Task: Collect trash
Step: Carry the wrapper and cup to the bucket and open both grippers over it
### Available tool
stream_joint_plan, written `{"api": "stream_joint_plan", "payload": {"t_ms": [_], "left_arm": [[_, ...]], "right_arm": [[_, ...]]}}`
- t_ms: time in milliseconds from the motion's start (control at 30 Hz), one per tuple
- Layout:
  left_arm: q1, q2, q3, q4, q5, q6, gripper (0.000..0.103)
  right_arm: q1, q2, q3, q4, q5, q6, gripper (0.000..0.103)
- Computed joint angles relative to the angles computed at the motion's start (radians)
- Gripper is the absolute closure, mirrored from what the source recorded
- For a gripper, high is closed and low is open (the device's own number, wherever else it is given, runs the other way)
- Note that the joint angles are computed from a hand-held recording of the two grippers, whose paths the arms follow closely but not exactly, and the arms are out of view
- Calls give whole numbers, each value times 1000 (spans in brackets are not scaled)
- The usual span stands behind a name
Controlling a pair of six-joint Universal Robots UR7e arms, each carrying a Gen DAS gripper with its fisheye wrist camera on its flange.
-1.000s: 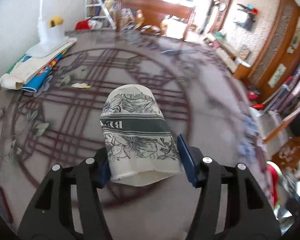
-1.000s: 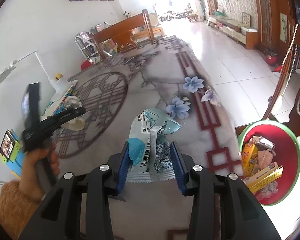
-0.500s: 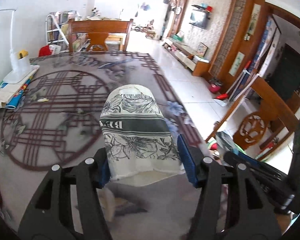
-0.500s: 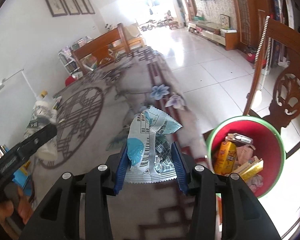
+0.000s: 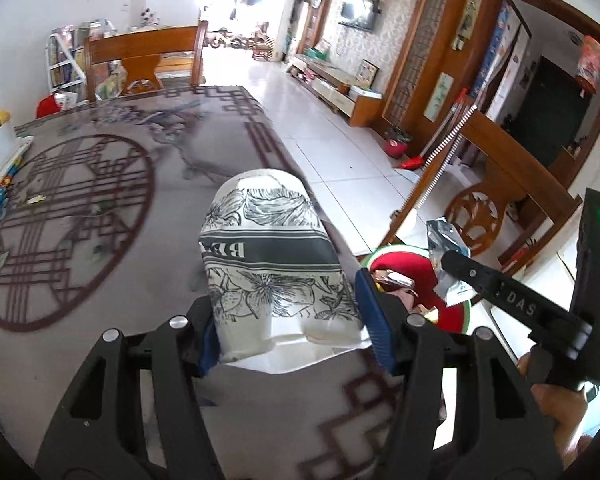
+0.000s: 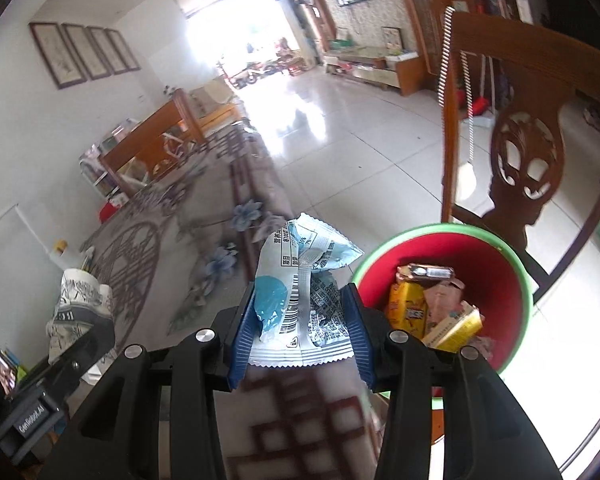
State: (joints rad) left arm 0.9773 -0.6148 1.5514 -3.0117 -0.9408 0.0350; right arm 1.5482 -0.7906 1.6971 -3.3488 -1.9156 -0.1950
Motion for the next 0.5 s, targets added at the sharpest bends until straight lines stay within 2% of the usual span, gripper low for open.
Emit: {"api": "stream_joint_plan", "payload": {"t_ms": [333, 500], "left_arm": [[-6, 81, -85, 91, -68, 6, 46], [0, 131, -154, 165, -107, 7, 46]], "right_arm": [[-39, -37, 26, 4, 23, 58, 61], [-63, -53, 25, -19, 21, 134, 58]]}}
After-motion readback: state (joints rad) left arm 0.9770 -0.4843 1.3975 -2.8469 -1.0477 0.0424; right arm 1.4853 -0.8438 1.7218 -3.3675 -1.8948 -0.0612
